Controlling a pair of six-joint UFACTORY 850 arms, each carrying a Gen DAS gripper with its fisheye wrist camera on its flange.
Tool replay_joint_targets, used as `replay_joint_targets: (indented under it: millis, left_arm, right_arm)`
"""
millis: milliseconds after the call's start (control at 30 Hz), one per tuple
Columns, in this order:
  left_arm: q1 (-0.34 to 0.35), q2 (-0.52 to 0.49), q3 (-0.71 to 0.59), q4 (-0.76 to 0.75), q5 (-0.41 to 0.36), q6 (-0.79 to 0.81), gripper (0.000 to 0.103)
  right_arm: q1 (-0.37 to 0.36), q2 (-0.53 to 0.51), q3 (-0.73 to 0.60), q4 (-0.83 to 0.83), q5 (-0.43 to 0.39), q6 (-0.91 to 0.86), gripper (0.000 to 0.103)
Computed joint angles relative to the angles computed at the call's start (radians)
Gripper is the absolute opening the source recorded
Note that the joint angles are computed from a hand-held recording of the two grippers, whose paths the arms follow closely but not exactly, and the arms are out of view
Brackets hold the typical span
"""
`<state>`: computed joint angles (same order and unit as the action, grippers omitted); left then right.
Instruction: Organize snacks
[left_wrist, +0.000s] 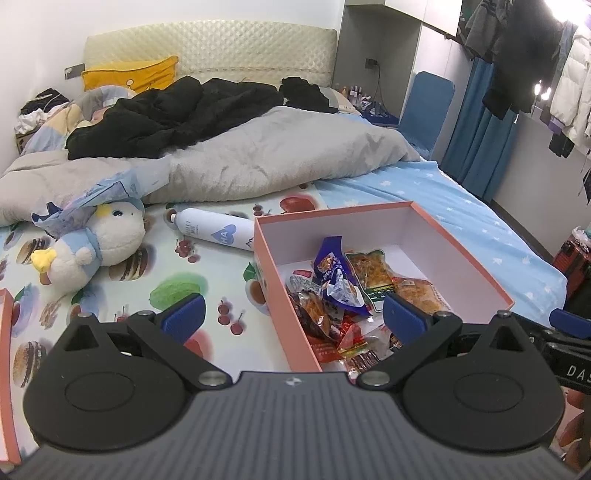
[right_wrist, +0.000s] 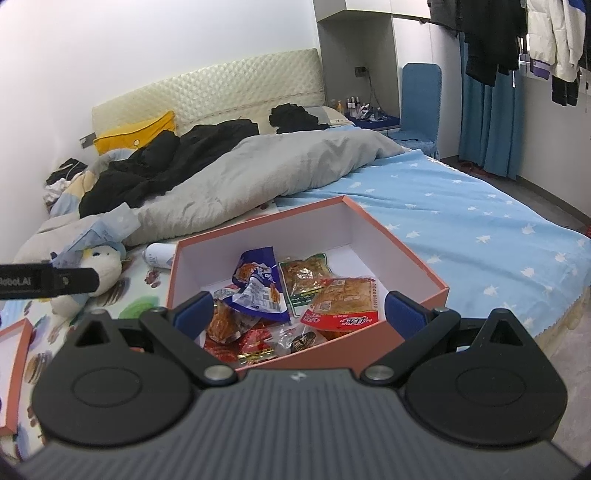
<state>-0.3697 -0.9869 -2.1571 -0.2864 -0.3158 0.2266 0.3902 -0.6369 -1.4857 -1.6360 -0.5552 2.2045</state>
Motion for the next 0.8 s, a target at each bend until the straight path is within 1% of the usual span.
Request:
replay_joint_targets:
  millis: [400, 600, 700, 800]
  left_arm:
    - [0.002, -0.002, -0.002, -0.003, 0.005, -0.008, 0.103]
    - [0.004, -0.006, -0.007, -0.001, -0.008, -0.012, 0.103]
    - [0.002, -0.009, -0.012, 0.026, -0.01, -0.041, 0.103]
    - [0.003, -0.01, -0.015, 0.011, -0.014, -0.028, 0.103]
  right_arm:
    - [0.001, -0.001, 0.0, -0.009, 0.001, 0.004, 0.101]
    - [0.001, 0.0, 0.0, -0.005, 0.003, -0.002, 0.101]
    - [0.0, -0.002, 0.0, -0.007, 0.002, 0.0, 0.101]
    - [0.002, 0.0, 0.0, 0.006, 0.003, -0.005, 0.101]
